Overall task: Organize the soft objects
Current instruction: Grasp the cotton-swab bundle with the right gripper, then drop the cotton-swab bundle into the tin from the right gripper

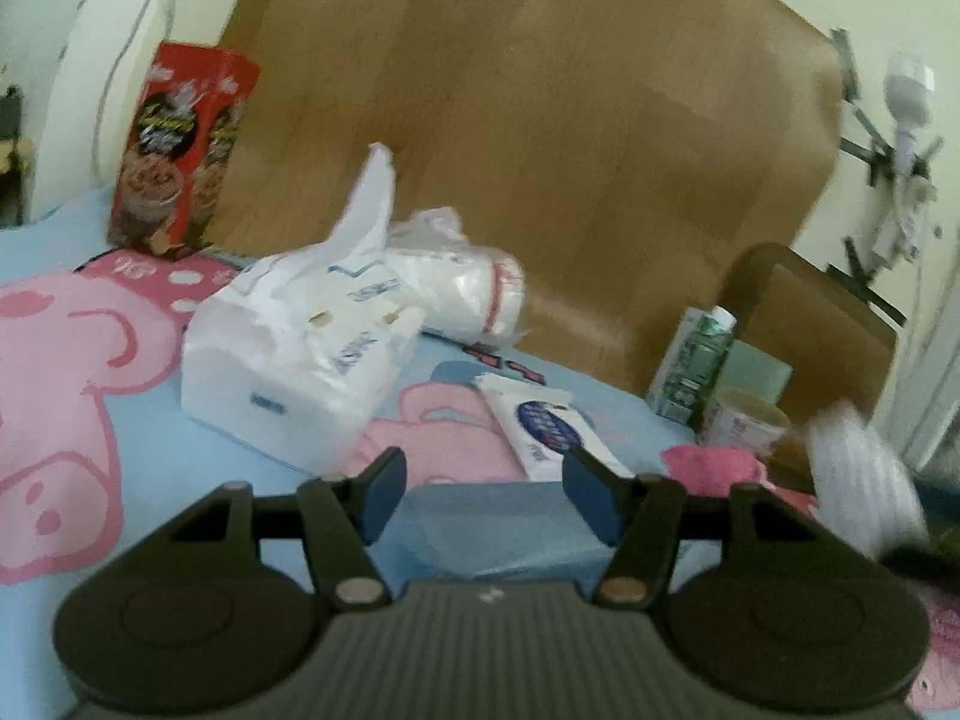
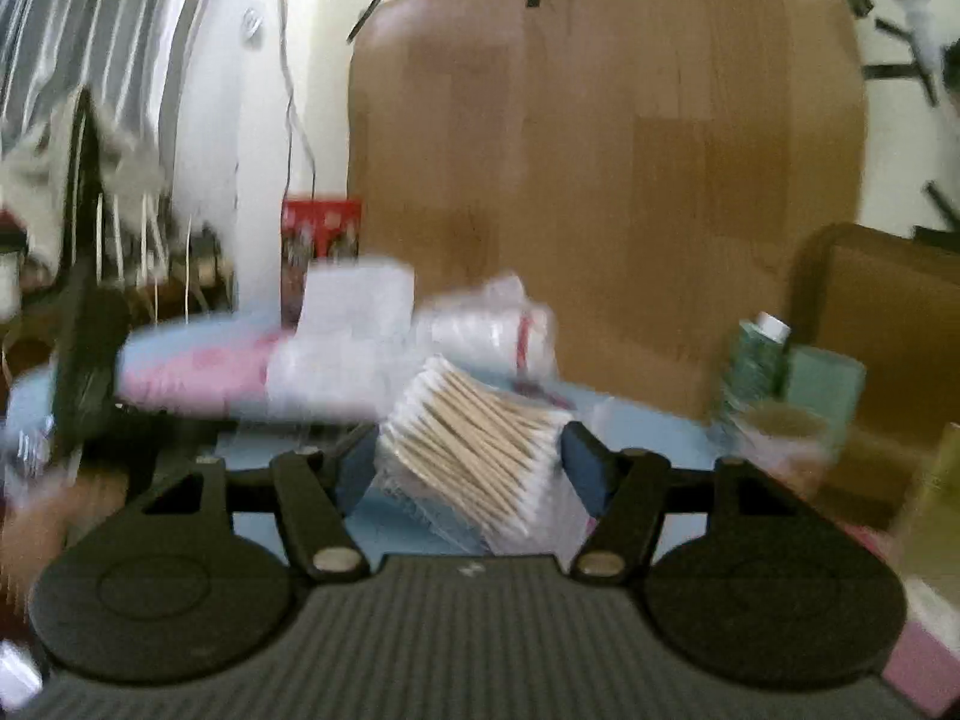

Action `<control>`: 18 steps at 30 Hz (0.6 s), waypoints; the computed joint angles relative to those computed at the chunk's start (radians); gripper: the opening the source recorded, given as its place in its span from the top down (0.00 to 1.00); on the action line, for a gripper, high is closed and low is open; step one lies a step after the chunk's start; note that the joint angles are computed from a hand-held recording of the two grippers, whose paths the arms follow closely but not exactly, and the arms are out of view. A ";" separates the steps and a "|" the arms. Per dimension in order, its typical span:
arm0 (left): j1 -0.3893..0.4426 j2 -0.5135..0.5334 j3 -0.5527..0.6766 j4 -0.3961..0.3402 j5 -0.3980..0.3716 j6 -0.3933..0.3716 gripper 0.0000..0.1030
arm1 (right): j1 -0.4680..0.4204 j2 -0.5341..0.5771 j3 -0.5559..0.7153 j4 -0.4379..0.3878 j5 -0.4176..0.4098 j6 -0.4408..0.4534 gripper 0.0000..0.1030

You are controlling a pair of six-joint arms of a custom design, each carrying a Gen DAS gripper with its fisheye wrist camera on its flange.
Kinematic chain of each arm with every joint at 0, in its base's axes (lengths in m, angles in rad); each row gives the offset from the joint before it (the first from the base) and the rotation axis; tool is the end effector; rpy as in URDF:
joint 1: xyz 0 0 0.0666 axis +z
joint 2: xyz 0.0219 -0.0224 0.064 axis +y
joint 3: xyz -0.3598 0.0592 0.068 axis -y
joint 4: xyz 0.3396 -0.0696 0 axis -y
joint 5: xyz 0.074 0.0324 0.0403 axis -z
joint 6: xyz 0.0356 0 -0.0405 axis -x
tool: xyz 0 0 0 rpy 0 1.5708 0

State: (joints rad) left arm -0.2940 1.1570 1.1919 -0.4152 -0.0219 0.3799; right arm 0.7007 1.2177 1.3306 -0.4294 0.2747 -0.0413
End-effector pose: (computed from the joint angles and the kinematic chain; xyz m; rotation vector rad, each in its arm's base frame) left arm 0.3644 -0.1099 0.4584 -0.0994 1.9723 -0.4217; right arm 0.3134 0.2512 0.4961 -0.4289 1.8332 0.2509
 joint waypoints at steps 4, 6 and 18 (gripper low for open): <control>-0.053 -0.018 -0.004 0.004 0.045 -0.120 0.37 | 0.072 -0.072 -0.094 -0.152 0.187 -0.029 0.33; -0.105 -0.037 -0.004 -0.006 0.054 -0.165 0.37 | 0.093 -0.097 -0.137 -0.196 0.259 -0.074 0.30; -0.270 0.100 0.230 -0.474 0.376 -0.253 0.54 | 0.069 -0.249 -0.294 -0.205 0.198 -0.291 0.27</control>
